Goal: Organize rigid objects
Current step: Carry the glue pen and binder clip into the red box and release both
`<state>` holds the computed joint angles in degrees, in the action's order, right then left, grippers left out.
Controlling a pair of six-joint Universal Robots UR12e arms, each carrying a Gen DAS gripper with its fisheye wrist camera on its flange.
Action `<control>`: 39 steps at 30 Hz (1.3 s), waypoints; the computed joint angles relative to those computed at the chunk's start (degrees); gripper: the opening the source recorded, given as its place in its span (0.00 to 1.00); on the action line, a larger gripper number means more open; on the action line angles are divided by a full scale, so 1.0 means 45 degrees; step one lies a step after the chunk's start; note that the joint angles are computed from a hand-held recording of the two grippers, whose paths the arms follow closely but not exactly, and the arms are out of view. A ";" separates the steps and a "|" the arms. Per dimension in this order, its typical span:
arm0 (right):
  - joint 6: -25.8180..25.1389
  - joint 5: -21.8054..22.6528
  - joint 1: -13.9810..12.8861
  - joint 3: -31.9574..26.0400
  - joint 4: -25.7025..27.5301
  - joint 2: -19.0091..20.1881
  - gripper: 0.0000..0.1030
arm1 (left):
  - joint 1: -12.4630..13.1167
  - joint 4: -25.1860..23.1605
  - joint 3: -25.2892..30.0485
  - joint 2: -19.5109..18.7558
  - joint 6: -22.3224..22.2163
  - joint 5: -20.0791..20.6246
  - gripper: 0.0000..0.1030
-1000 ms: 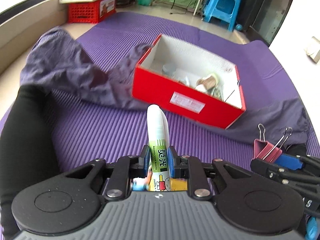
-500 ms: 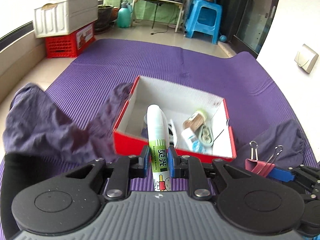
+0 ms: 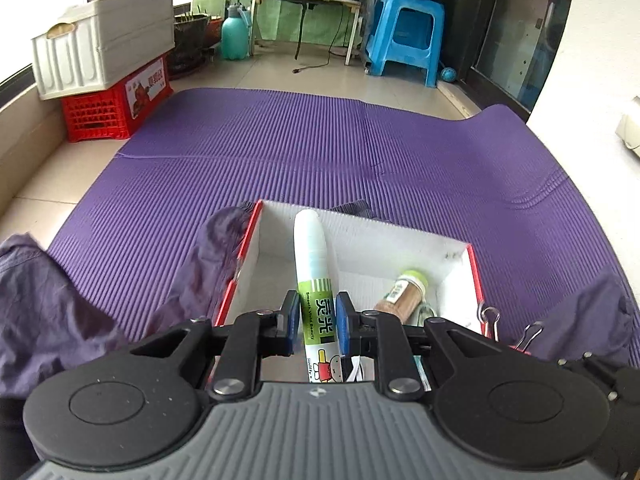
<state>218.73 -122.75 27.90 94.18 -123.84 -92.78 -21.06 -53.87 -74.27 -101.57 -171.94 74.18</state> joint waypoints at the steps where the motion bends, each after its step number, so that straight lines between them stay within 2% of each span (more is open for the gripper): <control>1: -0.0052 0.0086 -0.0092 0.0038 -0.0075 0.0034 0.49 | -0.0069 -0.0099 0.0194 -0.0186 0.0037 -0.0009 0.18; 7: -0.0293 0.0754 -0.0633 0.0216 -0.0513 0.0307 0.49 | -0.0586 -0.0251 0.0862 -0.1098 0.0857 0.0383 0.18; 11: -0.0389 0.1130 -0.0928 0.0313 -0.0660 0.0459 0.49 | -0.0885 -0.0468 0.1137 -0.1579 0.1011 0.0806 0.18; 18: -0.0830 0.1512 -0.1212 0.0369 -0.0544 0.0755 0.49 | -0.1139 -0.1634 0.1846 -0.2322 0.1234 0.1133 0.18; 23: -0.0935 0.1678 -0.1269 0.0388 -0.0574 0.0883 0.49 | -0.1325 -0.2025 0.2077 -0.2648 0.1526 0.1585 0.18; 31: -0.1169 0.1207 -0.1096 0.0297 -0.0414 0.1044 0.50 | -0.1383 -0.2747 0.2198 -0.2906 0.1667 0.2029 0.18; 39: -0.1123 0.1395 -0.1163 0.0204 -0.0297 0.1042 0.50 | -0.1410 -0.3372 0.2319 -0.3037 0.1720 0.2232 0.18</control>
